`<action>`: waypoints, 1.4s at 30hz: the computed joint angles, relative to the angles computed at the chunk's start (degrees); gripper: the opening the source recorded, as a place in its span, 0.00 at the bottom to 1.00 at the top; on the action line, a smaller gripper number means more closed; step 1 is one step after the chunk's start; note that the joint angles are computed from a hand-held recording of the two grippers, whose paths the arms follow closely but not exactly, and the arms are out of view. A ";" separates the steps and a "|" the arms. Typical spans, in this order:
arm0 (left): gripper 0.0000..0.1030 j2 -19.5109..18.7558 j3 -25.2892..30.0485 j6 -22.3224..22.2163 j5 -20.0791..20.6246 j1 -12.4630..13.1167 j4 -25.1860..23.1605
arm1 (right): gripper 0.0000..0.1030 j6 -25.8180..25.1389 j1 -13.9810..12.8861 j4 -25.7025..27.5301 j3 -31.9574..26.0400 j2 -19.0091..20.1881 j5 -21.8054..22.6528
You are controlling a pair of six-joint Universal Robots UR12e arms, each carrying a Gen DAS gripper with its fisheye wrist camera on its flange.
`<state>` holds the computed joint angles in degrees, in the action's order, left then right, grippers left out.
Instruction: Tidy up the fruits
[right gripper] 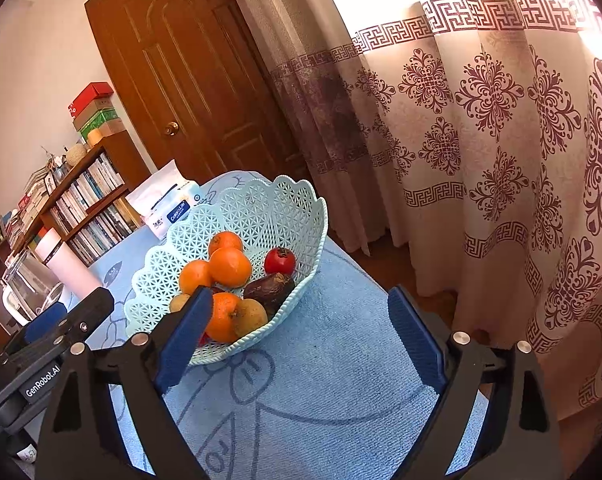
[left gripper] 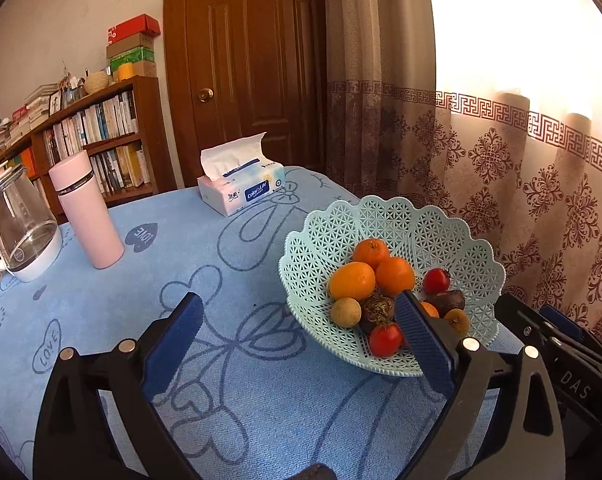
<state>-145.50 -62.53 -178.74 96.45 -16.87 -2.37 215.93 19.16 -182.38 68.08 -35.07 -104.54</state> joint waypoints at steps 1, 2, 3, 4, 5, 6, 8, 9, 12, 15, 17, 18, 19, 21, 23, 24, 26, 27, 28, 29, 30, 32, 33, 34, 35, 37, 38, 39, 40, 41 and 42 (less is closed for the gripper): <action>0.93 -0.08 0.05 0.32 0.72 -0.15 0.38 | 0.89 0.09 0.01 0.00 0.03 -0.01 -0.17; 0.93 -0.10 0.00 0.58 1.33 -0.26 0.75 | 0.90 0.17 0.02 -0.03 0.07 -0.03 -0.27; 0.94 -0.10 -0.05 0.72 1.80 -0.35 1.05 | 0.90 0.20 -0.01 -0.06 0.11 -0.05 -0.25; 0.95 -0.06 -0.21 0.80 2.15 -0.39 1.38 | 0.91 0.16 -0.02 -0.10 0.12 -0.06 -0.18; 0.95 -0.04 -0.32 0.82 2.36 -0.44 1.59 | 0.91 0.03 0.00 -0.17 0.10 -0.05 -0.16; 0.95 0.04 -0.46 0.89 2.29 -0.42 1.66 | 0.92 -0.20 0.02 -0.33 0.10 -0.03 -0.16; 0.95 0.11 -0.55 1.08 2.39 -0.44 1.50 | 0.94 -0.93 0.10 -0.81 0.07 0.02 -0.27; 0.95 0.11 -0.57 1.21 2.77 -0.48 1.49 | 0.95 -1.33 0.19 -0.94 0.01 0.05 -0.44; 0.95 0.00 -0.48 1.54 4.22 -0.66 1.48 | 0.95 -2.49 0.38 -1.31 -0.21 0.18 -0.89; 0.95 -0.06 -0.39 1.40 5.06 -0.69 1.21 | 0.95 -3.75 0.61 -1.70 -0.42 0.28 -1.72; 0.95 -0.05 -0.42 1.25 5.33 -0.67 1.25 | 0.95 -4.78 0.82 -1.99 -0.58 0.37 -2.40; 0.95 -0.07 -0.39 1.20 5.53 -0.68 1.27 | 0.95 -5.29 0.93 -2.11 -0.67 0.42 -2.77; 0.95 -0.09 -0.37 1.14 5.69 -0.69 1.29 | 0.95 -5.77 1.04 -2.18 -0.79 0.48 -3.15; 0.95 -0.03 -0.46 0.94 5.84 -0.60 1.30 | 0.95 -6.70 1.26 -2.30 -1.02 0.60 -3.90; 0.95 -0.08 -0.41 0.73 6.26 -0.63 1.32 | 0.95 -7.59 1.44 -2.46 -1.26 0.74 -4.50; 0.95 -0.11 -0.36 0.64 6.55 -0.67 1.27 | 0.95 -8.01 1.54 -2.51 -1.38 0.80 -4.75; 0.95 -0.14 -0.29 0.64 6.90 -0.69 1.20 | 0.95 -8.69 1.68 -2.62 -1.55 0.90 -5.12; 0.95 -0.17 -0.26 0.67 7.07 -0.72 1.20 | 0.95 -8.93 1.73 -2.64 -1.62 0.94 -5.26; 0.95 -0.23 -0.16 0.72 7.23 -0.75 1.15 | 0.95 -9.10 1.76 -2.66 -1.65 0.95 -5.37; 0.95 -0.25 -0.13 0.80 7.32 -0.77 1.19 | 0.95 -9.22 1.76 -2.70 -1.66 0.96 -5.44; 0.95 -0.26 -0.13 0.90 7.35 -0.78 1.25 | 0.95 -9.31 1.75 -2.68 -1.70 0.98 -5.48; 0.95 -0.28 -0.13 1.05 7.43 -0.81 1.35 | 0.95 -9.37 1.74 -2.60 -1.72 0.98 -5.54; 0.95 -0.26 -0.19 1.16 7.43 -0.81 1.45 | 0.95 -9.36 1.74 -2.57 -1.73 0.98 -5.56; 0.95 -0.28 -0.18 1.25 7.46 -0.82 1.50 | 0.95 -9.33 1.75 -2.57 -1.70 0.97 -5.57; 0.95 -0.29 -0.16 1.34 7.48 -0.81 1.55 | 0.95 -9.30 1.75 -2.47 -1.72 0.97 -5.59; 0.95 -0.33 -0.11 1.46 7.58 -0.86 1.57 | 0.95 -9.25 1.77 -2.37 -1.76 0.99 -5.63; 0.95 -0.35 -0.08 1.53 7.70 -0.89 1.61 | 0.95 -9.25 1.77 -2.37 -1.76 0.99 -5.63; 0.95 -0.33 -0.16 1.61 7.77 -0.90 1.70 | 0.95 -9.25 1.77 -2.37 -1.76 0.99 -5.63; 0.95 -0.34 -0.16 1.65 7.79 -0.91 1.72 | 0.95 -9.30 1.78 -2.39 -1.77 0.99 -5.71; 0.95 -0.34 -0.16 1.65 7.79 -0.91 1.72 | 0.95 -9.40 1.79 -2.39 -1.82 1.03 -5.78; 0.95 -0.35 -0.14 1.64 7.84 -0.91 1.71 | 0.95 -9.52 1.81 -2.38 -1.87 1.06 -5.85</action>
